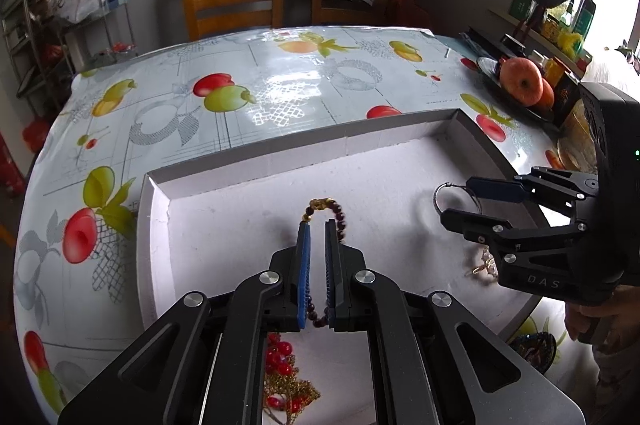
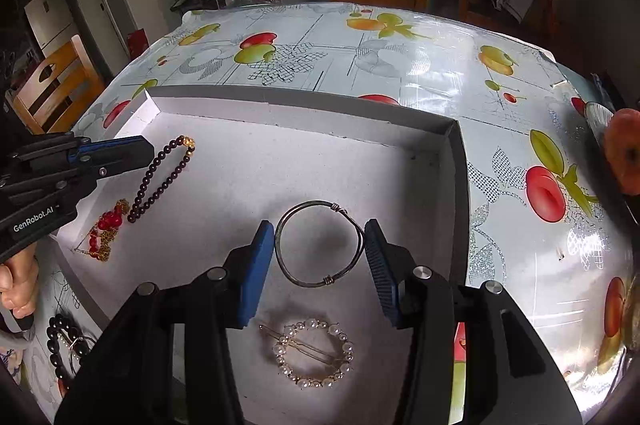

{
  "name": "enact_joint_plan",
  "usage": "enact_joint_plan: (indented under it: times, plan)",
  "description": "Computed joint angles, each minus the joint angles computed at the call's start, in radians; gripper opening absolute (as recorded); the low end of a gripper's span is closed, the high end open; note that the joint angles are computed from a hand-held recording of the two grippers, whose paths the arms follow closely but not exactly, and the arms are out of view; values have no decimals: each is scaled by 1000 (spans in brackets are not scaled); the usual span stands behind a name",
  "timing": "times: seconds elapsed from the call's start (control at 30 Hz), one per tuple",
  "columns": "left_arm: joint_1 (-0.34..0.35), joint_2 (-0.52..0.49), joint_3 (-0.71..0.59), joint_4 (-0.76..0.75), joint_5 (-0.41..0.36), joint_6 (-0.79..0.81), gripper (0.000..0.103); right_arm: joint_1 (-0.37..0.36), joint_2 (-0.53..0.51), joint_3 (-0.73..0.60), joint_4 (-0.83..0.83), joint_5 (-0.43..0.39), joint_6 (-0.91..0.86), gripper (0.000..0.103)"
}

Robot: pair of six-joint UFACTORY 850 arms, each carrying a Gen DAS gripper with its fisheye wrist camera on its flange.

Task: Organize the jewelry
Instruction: 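Carry the bracelet and bangle into the white box and open both tools, then withdraw both tools from the box, left tool moving toward the black bead bracelet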

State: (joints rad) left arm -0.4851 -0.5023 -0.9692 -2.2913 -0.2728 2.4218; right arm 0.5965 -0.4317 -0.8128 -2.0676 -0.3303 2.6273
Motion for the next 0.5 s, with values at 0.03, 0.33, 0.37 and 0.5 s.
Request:
enact_joint_plan:
  times: [0.03, 0.33, 0.37, 0.5]
  plan:
    - [-1, -2, 2, -1, -1, 2, 11, -1, -3, 0, 2, -1, 0, 47]
    - [6, 36, 58, -75, -42, 54, 38, 30, 47, 52, -64, -65, 99, 50]
    - [7, 49, 71, -105, -50, 83, 41, 39, 59, 64, -71, -83, 112, 55]
    - [11, 111, 140, -233, -87, 211, 64, 85, 113, 112, -62, -152, 134, 57]
